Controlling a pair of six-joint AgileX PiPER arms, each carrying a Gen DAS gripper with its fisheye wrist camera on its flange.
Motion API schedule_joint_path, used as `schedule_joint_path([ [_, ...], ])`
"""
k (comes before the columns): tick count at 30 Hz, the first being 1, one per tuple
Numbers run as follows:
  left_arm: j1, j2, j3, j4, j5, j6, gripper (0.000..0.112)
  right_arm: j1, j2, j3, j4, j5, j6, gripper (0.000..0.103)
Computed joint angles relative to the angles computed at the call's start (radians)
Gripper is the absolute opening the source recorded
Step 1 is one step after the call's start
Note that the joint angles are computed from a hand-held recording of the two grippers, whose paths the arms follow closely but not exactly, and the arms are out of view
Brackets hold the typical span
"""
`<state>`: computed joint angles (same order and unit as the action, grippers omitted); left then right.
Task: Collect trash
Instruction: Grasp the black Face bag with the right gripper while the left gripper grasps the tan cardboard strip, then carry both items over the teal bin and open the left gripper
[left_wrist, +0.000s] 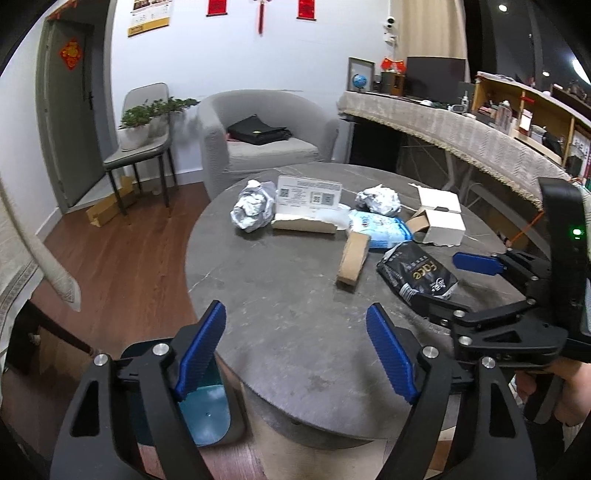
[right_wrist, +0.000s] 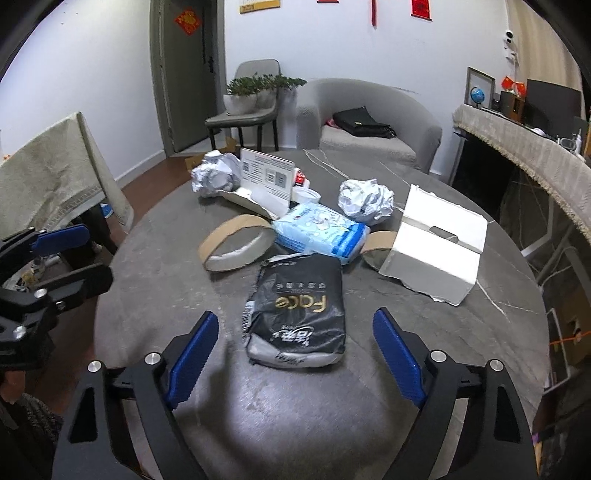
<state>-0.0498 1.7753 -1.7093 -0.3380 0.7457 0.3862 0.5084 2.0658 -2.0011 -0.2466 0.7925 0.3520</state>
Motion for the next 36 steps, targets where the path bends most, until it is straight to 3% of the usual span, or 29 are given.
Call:
schedule_joint_path([
  [10, -0.024, 0.140, -0.195, -0.048, 0.090, 0.059, 0.082, -0.030, 0.115, -0.209, 0.099, 0.163, -0.115, 0.067],
  [13, -0.037, 0.187, -0.258, -0.036, 0.120, 0.056, 0.078, -0.041, 0.132, -0.252, 0.116, 0.188, -0.135, 0.055],
  [26, -0.083, 0.403, -0.588, 0.021, 0.277, 0.039, 0.067, -0.084, 0.054, -0.204, 0.210, 0.122, -0.222, 0.053],
  [36, -0.102, 0.534, -0.823, 0.035, 0.411, -0.012, 0.031, -0.099, 0.055, -0.216, 0.217, 0.126, -0.233, 0.053],
])
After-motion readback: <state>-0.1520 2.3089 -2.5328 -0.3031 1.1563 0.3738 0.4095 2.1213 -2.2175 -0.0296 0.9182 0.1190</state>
